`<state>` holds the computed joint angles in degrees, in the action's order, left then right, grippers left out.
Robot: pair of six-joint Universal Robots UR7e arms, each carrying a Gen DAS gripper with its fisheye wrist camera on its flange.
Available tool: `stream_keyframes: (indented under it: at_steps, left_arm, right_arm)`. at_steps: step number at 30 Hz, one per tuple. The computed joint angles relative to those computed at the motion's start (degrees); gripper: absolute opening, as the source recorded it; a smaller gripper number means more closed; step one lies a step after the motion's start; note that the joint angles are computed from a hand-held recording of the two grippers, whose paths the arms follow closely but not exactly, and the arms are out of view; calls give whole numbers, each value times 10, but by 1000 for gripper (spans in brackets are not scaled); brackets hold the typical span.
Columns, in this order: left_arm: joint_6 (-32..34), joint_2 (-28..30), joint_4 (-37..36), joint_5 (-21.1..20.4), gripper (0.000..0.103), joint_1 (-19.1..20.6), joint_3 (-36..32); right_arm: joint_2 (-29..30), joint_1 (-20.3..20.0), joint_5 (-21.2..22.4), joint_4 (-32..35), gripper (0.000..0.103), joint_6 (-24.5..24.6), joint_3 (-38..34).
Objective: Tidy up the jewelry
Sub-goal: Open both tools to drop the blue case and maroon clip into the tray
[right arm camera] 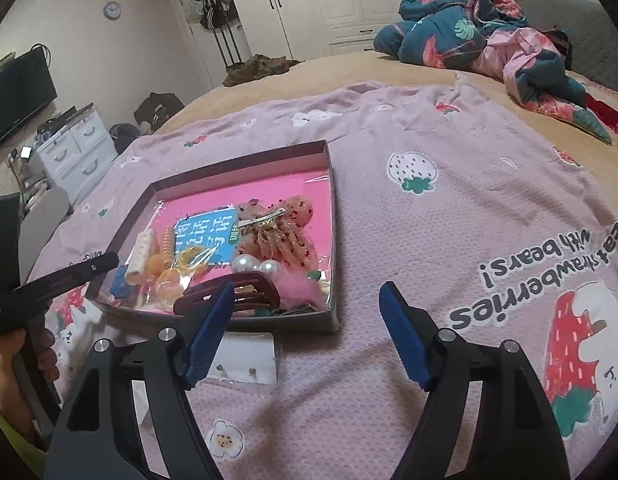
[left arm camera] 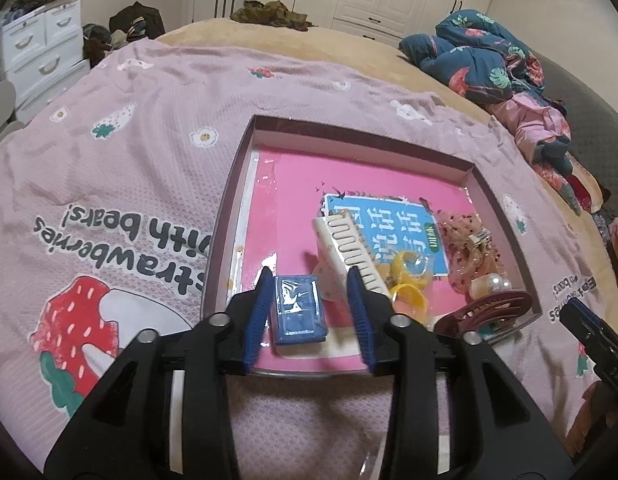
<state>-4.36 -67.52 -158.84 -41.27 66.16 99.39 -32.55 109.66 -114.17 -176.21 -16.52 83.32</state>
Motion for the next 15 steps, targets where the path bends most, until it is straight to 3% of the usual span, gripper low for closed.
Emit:
stream_keyframes:
  at_steps: [6,15]
  left_arm:
    - [5,-10,-5,8,34,-13,8]
    - [-6,-31,-9,10,46,-34,31]
  right_arm:
    - [-12,5,0,-8,74,-5,12]
    - [-32,15,1,-23,75,-19,32]
